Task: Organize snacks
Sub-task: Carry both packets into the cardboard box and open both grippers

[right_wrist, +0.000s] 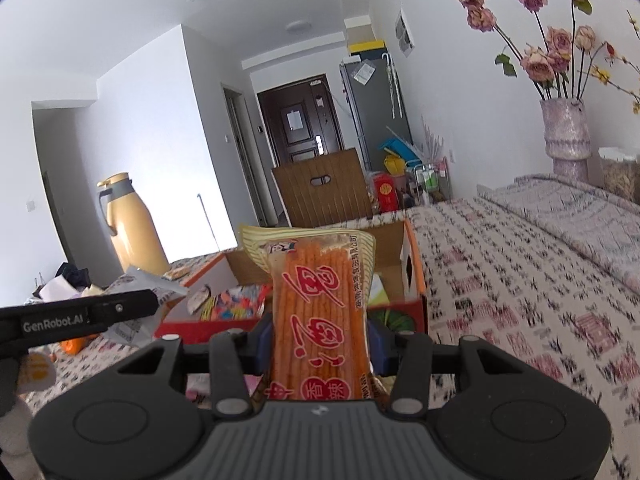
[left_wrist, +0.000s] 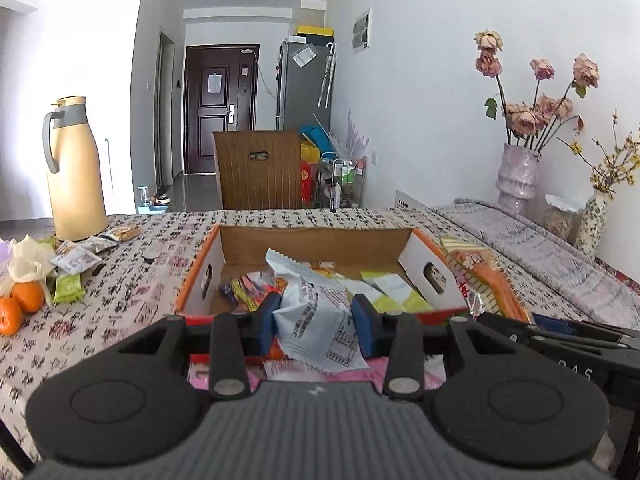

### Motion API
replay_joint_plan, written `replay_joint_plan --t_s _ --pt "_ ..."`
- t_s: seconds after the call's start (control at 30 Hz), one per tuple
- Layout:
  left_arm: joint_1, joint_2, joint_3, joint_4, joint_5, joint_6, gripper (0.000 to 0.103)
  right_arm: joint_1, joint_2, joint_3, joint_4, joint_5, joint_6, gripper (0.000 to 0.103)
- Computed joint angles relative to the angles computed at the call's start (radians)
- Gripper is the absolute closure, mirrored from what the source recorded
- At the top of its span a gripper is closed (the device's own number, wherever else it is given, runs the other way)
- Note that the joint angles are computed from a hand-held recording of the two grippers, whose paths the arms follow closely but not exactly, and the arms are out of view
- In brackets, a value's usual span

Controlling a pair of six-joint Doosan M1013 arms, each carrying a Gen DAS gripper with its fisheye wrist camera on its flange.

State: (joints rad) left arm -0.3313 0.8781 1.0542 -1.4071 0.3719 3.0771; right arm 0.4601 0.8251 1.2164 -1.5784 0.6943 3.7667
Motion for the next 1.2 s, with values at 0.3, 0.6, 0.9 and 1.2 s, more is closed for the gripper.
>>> replay_joint_plan --t_s 0.3,0.6,0.9,1.2 --pt "-0.006 0.066 -0.158 0.134 -0.017 -0.172 0.063 -0.032 0.038 -0.107 -0.028 0.011 -0.057 0.058" --pt "-0.015 0.143 -0.324 0.321 -0.031 -0.412 0.063 -0.07 0.109 -0.269 0.061 -0.011 -0.216 0.058" --pt "-0.032 0.266 -0.547 0.705 -0.006 -0.835 0.063 -0.1 0.196 -0.421 0.23 -0.011 -0.398 0.058" --pt "-0.039 0.37 -0.712 0.984 0.076 -1.088 0.063 -0.115 0.242 -0.488 0.429 0.002 -0.599 0.058"
